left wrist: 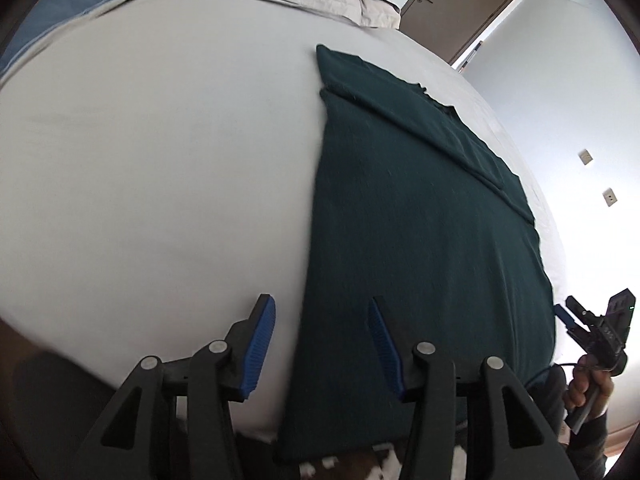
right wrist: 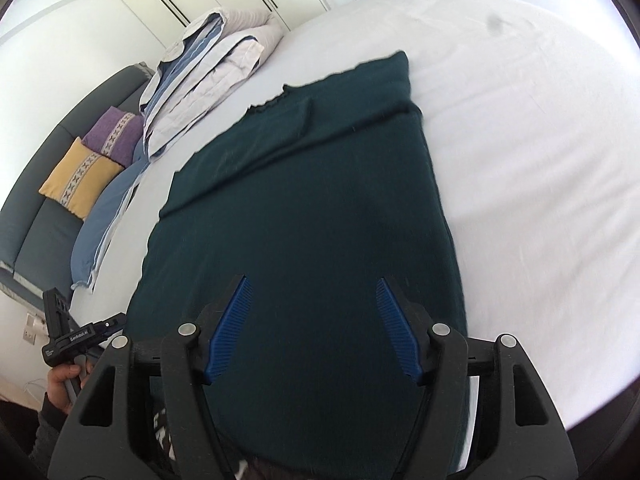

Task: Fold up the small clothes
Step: 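Grasp the sweater hem with the left gripper while the right gripper grasps it too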

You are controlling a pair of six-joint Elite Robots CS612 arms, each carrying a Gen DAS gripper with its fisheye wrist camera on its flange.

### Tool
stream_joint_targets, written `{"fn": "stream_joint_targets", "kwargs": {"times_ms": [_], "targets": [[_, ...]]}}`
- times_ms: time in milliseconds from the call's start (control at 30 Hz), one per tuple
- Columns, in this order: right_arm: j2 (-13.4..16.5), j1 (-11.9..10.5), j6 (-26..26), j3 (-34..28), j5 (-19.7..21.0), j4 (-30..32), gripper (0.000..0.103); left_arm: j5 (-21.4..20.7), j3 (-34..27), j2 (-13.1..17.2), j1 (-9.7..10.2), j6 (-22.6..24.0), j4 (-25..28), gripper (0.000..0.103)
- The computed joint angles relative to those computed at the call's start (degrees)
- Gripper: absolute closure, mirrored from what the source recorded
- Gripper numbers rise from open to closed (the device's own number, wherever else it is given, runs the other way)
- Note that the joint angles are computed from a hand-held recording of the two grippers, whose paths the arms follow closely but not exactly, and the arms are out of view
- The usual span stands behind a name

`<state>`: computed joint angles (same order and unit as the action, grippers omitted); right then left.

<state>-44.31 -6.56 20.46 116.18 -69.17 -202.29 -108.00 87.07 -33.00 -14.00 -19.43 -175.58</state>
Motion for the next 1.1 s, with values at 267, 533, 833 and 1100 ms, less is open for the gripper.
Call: {"fn": "stream_joint_targets", "kwargs": {"times_ms": [267, 533, 833, 1100], "targets": [[-0.9, -2.8, 0.7, 7.0, 2.8, -3.6, 0.039, -2.8, 3.8, -1.4, -0.06, -0.6, 0.5, 0.051], [-2.2, -4.7, -0.6, 10.7, 3.2, -3.1, 0.039, -2.6, 4.8, -1.4, 0.18, -2.1, -0.2, 0.068], [-5.4, -6.4, -2.3, 13.5, 0.4, 2.2, 0.039, -4.3, 5.0, -1.4, 0.92, -2.4, -0.3, 0.092], [-6.2, -6.2, -5.8, 12.2, -0.9, 12.1, 0.039, -3.1, 5.4, -2.0, 0.49, -0.5, 1.1, 0.095]]}}
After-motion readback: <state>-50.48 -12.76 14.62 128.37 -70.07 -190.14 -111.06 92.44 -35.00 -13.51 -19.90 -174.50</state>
